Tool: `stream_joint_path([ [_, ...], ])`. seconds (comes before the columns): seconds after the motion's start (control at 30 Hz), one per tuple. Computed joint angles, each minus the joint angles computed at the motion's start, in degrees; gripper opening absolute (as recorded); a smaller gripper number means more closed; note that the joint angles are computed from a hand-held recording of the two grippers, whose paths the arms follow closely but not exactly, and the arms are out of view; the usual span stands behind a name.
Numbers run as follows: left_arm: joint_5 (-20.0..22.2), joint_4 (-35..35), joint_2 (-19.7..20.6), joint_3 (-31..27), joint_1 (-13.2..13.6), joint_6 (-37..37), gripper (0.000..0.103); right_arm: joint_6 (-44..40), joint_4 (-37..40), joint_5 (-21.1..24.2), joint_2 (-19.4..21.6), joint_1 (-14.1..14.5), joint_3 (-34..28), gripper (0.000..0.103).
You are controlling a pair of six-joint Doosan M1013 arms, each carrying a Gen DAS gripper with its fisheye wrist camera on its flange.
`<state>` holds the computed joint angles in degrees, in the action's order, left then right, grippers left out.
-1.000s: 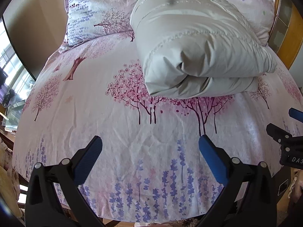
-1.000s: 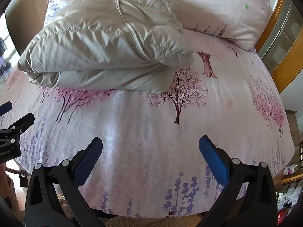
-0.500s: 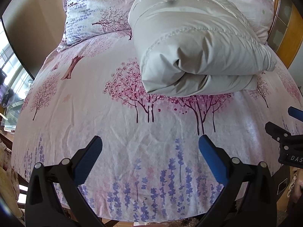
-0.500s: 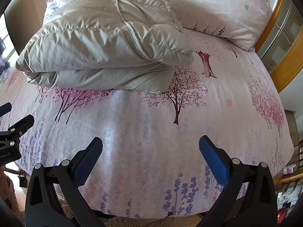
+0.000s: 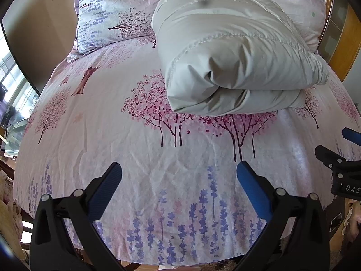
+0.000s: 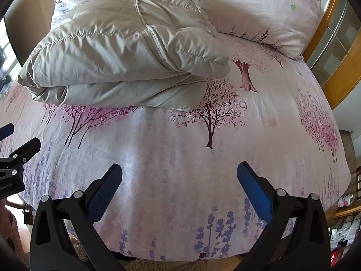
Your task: Fold large clothes
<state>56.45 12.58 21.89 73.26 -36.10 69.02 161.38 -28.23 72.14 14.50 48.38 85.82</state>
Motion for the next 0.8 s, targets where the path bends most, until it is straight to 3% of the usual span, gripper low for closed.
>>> stream_joint_path([
  [0.8, -0.28, -0.59, 0.30, -0.14, 0.01, 0.26, 0.101, 0.14, 0.55, 0.03, 0.45, -0.25, -0.34, 0.102],
])
